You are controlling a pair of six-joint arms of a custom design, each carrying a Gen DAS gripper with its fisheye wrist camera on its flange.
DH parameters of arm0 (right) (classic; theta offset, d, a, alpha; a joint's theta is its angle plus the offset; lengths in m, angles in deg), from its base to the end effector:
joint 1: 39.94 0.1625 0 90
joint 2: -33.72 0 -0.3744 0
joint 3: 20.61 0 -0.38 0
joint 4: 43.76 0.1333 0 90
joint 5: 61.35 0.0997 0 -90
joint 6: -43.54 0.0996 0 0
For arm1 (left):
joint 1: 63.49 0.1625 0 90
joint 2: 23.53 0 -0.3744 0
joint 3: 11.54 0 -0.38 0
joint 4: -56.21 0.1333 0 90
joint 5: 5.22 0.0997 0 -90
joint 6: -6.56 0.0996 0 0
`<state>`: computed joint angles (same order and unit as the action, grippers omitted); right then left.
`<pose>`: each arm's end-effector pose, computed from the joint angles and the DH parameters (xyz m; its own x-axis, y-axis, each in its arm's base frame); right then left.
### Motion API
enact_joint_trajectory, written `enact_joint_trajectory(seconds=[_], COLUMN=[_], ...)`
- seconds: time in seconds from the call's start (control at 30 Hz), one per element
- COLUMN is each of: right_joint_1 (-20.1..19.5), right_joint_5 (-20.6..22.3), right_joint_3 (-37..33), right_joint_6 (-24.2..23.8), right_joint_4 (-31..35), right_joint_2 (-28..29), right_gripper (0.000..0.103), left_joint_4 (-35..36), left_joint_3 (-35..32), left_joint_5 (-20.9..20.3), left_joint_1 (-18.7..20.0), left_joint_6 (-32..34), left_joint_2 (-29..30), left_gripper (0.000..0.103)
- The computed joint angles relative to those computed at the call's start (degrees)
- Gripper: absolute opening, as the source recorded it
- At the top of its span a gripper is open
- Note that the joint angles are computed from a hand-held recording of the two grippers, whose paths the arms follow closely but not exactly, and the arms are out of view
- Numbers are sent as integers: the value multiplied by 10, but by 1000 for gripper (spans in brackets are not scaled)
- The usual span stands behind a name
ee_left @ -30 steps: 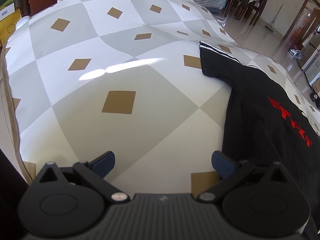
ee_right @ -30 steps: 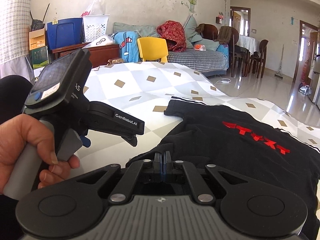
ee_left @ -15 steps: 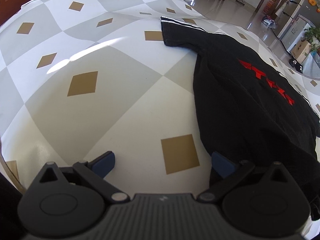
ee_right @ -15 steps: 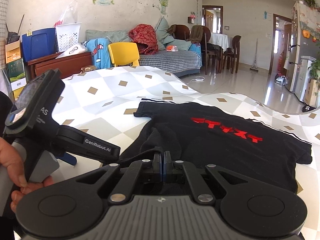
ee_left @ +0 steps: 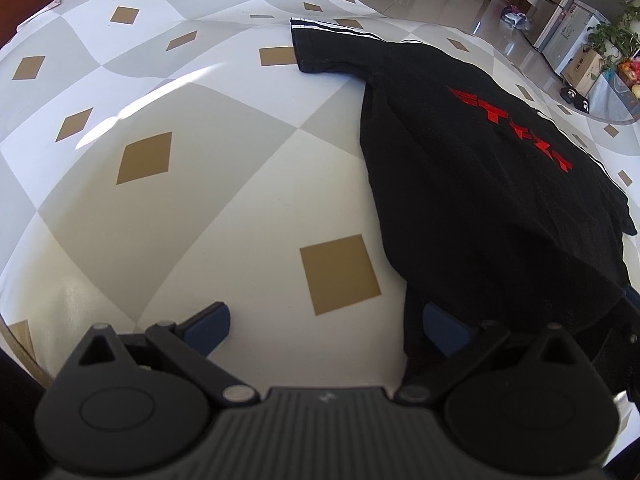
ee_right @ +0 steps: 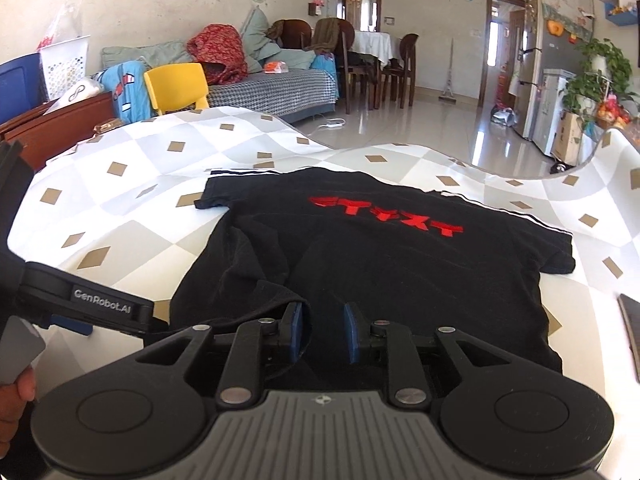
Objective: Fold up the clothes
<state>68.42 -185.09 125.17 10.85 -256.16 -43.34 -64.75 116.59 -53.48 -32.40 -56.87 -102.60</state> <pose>0.1835 -0.3053 0.2046 -0.6821 -0.1666 0.7120 -0.6594 0.5610 -0.5004 -0.2323 -0.3732 0.1414 -0.8211 -0.1054 -0.5609 0.1779 0.8866 -0.4270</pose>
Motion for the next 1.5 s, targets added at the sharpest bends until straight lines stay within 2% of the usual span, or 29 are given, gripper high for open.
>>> enact_joint_trajectory(seconds=[0.2, 0.37, 0.67, 0.7, 0.8, 1.03, 1.17, 1.33, 1.5], right_joint_1=[-5, -8, 8, 5, -8, -14, -20, -26, -24], right_joint_5=[-7, -22, -105, -95, -23, 77, 118, 144, 144], right_joint_3=[3, 0, -4, 1, 23, 42, 42, 37, 29], right_joint_6=[25, 63, 85, 93, 102, 103, 85, 66, 48], right_joint_4=[9, 45, 45, 53, 94, 212, 245, 254, 223], right_joint_2=[-22, -38, -41, -56, -112, -154, -140, -96, -46], right_gripper=[31, 34, 39, 39, 39, 39, 39, 39, 39], left_joint_4=[-9, -43, -103, -112, -157, -246, -271, -300, -287], left_joint_3=[3, 7, -4, -7, -6, 2, 3, 0, 3], left_joint_5=[-17, -36, -50, -53, -78, -146, -169, -183, -153], left_joint_1=[-4, -6, 2, 4, 17, 53, 63, 66, 57], left_joint_6=[13, 39, 71, 77, 94, 110, 120, 144, 137], left_joint_2=[-2, 3, 36, 40, 44, 40, 43, 48, 27], left_gripper=[103, 103, 103, 103, 103, 103, 103, 103, 103])
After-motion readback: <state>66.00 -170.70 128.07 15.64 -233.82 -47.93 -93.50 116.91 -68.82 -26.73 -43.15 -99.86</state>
